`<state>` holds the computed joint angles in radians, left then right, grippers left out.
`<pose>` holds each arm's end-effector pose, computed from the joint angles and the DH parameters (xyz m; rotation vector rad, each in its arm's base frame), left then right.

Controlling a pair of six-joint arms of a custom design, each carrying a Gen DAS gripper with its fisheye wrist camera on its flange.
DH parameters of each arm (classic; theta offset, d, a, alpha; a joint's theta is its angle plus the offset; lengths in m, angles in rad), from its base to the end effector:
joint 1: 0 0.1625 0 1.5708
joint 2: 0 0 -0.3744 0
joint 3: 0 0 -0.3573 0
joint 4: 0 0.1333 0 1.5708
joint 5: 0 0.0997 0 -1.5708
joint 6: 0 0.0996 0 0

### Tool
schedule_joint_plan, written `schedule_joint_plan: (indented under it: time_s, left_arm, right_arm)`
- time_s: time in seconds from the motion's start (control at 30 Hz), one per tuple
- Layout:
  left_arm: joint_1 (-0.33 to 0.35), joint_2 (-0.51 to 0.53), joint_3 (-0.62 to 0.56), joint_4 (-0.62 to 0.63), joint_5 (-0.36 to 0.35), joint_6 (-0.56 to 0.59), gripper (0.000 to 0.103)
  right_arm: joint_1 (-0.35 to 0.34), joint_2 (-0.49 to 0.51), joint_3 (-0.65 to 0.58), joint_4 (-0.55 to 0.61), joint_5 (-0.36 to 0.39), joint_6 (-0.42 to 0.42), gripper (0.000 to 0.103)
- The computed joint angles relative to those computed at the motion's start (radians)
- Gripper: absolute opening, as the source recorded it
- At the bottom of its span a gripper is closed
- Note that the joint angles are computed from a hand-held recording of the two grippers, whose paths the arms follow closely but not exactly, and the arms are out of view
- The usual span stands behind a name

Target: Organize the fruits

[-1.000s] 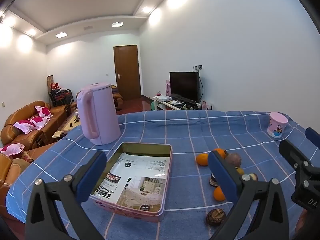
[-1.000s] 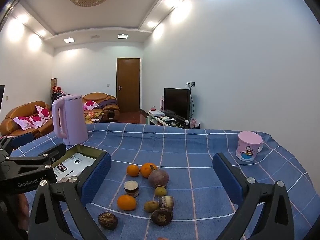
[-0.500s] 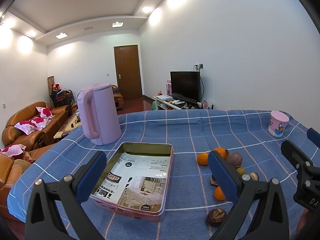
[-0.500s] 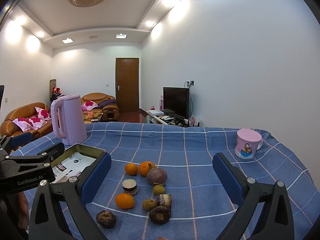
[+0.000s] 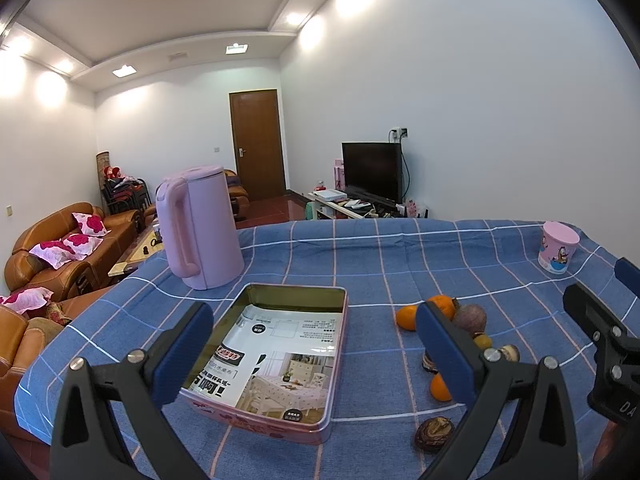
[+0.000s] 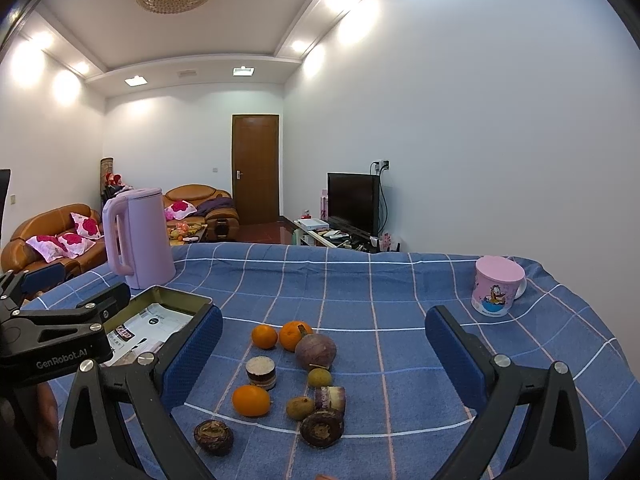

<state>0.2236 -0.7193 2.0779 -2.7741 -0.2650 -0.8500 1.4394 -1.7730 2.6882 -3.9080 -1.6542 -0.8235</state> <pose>-0.3893 -0.3238 0.0187 0.6290 1.9770 -1.3372 0.0904 -0.2697 0.3299 0.6054 -1.8890 1.4784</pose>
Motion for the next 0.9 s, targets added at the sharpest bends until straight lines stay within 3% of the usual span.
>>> schedule_joint_plan:
  time_s: [0.9]
  left_arm:
    - [0.001,-0.004,0.002,0.015,-0.001,-0.011,0.103]
  right_arm:
    - [0.007,0.021,-0.002,-0.005,-0.006,-0.004,0.102]
